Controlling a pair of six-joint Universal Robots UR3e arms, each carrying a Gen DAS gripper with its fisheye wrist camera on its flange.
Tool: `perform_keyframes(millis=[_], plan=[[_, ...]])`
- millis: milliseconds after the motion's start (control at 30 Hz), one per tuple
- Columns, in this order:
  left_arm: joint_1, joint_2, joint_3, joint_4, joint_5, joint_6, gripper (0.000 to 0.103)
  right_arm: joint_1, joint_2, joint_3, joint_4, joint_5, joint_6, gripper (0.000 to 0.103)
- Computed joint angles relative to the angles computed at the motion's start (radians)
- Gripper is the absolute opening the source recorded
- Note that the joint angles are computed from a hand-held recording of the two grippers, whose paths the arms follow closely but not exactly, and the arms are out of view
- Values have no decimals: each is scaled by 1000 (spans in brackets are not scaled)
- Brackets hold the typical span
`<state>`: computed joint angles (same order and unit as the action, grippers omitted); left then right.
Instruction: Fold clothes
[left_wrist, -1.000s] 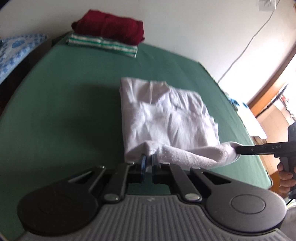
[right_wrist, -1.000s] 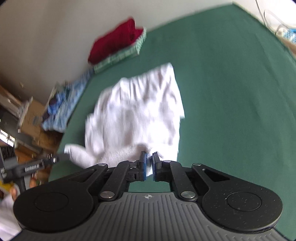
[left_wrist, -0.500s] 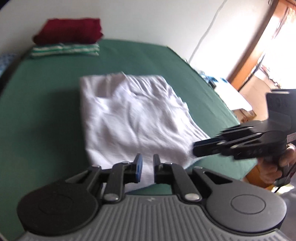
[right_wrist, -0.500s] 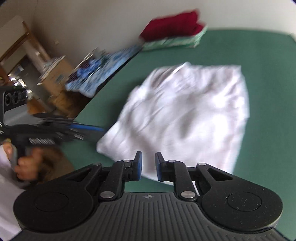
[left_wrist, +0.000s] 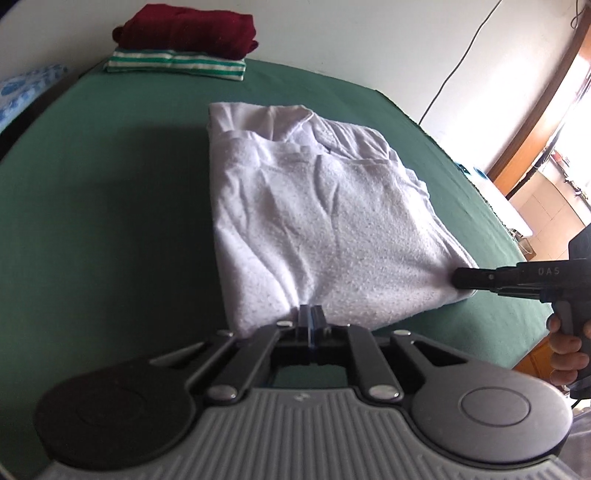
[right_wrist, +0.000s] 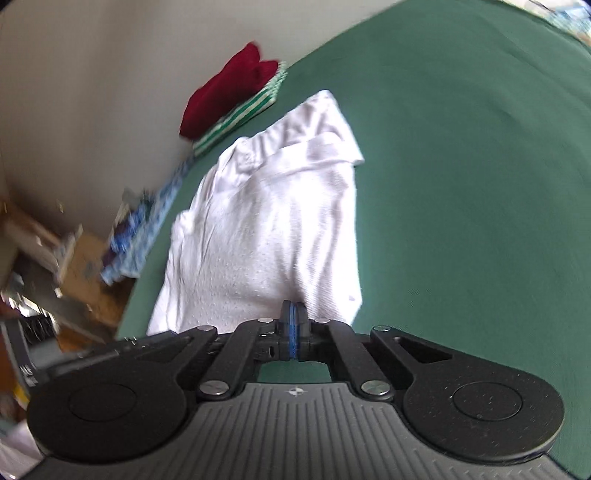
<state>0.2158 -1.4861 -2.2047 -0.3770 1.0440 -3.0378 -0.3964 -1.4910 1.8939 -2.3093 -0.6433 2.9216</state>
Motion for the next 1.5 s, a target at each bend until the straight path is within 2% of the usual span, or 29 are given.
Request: perform_keyframes(millis=[67, 100, 200, 233, 300, 333, 367, 500, 600, 800, 867, 1067, 1133, 1267, 1333, 1500], plan=[[47, 7, -21, -5, -56, -11, 10, -17, -11, 19, 11, 19, -24, 0], [55, 13, -14, -26, -59, -15, 10, -11, -20, -3, 41, -5, -35, 0], [24, 85, 26, -107, 21, 18, 6, 9, -73, -53, 93, -103, -98, 0], [21, 129, 24, -127, 40, 43, 7, 4, -104, -62, 125, -124, -152, 17], [32, 216, 20, -176, 58, 86, 29, -18, -108, -105, 238, -116, -184, 31], [67, 253, 13, -212, 30, 82, 48, -28, -99, -130, 295, -106, -186, 35], [95, 270, 9, -238, 7, 58, 57, -38, -89, -155, 353, -98, -188, 36], [149, 226, 33, -361, -41, -23, 57, -52, -33, -209, 455, -75, -117, 39], [226, 226, 24, -479, -171, -40, 57, -61, -4, -233, 514, -46, -80, 38], [244, 180, 0, -443, -254, -145, 62, -55, 50, -294, 543, -30, -65, 37], [263, 167, -8, -443, -293, -158, 68, -50, 70, -318, 553, -27, -57, 37], [300, 84, 2, -398, -374, -207, 69, -23, 136, -375, 532, -10, -27, 36], [290, 29, 32, -363, -385, -229, 69, -6, 158, -397, 513, -12, -14, 36], [260, -39, 61, -281, -401, -285, 79, 16, 185, -430, 501, -17, -18, 37], [236, -53, 61, -223, -387, -318, 79, 19, 190, -438, 510, -17, -27, 37], [232, -35, 46, -248, -398, -280, 77, -14, 169, -464, 662, -26, -143, 35]])
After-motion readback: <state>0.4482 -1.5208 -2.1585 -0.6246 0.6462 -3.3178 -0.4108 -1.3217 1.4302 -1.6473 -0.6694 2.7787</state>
